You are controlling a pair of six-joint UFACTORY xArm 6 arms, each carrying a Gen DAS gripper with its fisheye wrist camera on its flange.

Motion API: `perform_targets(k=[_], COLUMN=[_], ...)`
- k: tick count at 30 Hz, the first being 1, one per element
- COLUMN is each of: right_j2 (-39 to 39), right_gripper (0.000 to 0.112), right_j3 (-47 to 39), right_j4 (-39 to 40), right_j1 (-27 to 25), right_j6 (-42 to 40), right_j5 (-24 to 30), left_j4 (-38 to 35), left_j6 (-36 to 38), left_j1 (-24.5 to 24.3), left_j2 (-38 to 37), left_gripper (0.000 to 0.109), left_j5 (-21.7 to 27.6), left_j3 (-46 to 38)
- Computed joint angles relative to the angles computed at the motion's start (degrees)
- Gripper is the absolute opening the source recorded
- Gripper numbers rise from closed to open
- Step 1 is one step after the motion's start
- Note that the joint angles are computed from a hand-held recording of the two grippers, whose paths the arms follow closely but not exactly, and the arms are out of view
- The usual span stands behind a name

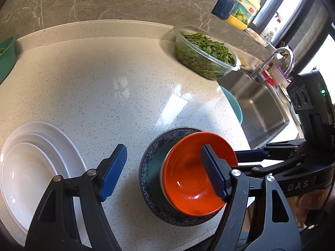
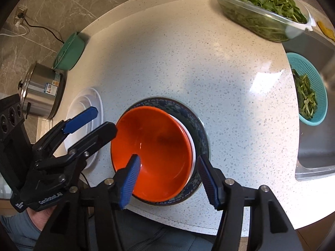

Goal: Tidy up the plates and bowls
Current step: 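Open both grippers to release the orange bowl in the nested bowls, then grip the nested bowl stack rim with the left gripper while the right gripper holds it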

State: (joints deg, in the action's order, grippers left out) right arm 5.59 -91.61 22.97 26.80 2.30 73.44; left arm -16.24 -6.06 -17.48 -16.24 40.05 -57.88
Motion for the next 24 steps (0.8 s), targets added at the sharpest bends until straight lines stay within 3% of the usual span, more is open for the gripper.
perform_targets(k=[4, 6, 10, 14, 16, 20, 24], right_j2=[-0.51, -2.94, -6.29, -4.15, -1.46, 4.37, 9.98], right_gripper=[0.061, 0.061, 0.080, 0.080, 0.080, 0.078, 0.070], right_j3=[0.19, 2.40, 6.10, 5.96, 4.13, -2.21, -8.27], right_j4=[1.35, 4.19, 3.83, 9.59, 12.77, 12.63, 11.41], right_j1=[-0.81, -2.33, -5.59, -11.37, -13.40, -14.46, -13.92], right_j6=[-0.24, -2.20, -6.98, -10.81, -13.98, -20.13, -23.13], right_j5=[-0.62, -3.84, -9.81, -6.37, -3.60, 2.07, 7.86], left_j4=[0.04, -1.18, -0.91, 0.42, 2.01, 14.78, 21.06], left_j6=[0.35, 1.44, 0.83, -5.15, -10.35, -28.39, -37.76], left_j1=[0.12, 0.29, 0.81, 1.70, 1.40, -2.04, -4.73], left_j2=[-0.98, -2.36, -6.74, -11.63, -14.62, -20.06, -17.83], left_gripper=[0.075, 0.077, 0.089, 0.089, 0.089, 0.089, 0.089], left_j5=[-0.95, -1.89, -2.03, 0.25, -0.94, -3.53, 6.60], left_j3=[0.64, 1.64, 4.94, 9.32, 12.85, 18.69, 15.96])
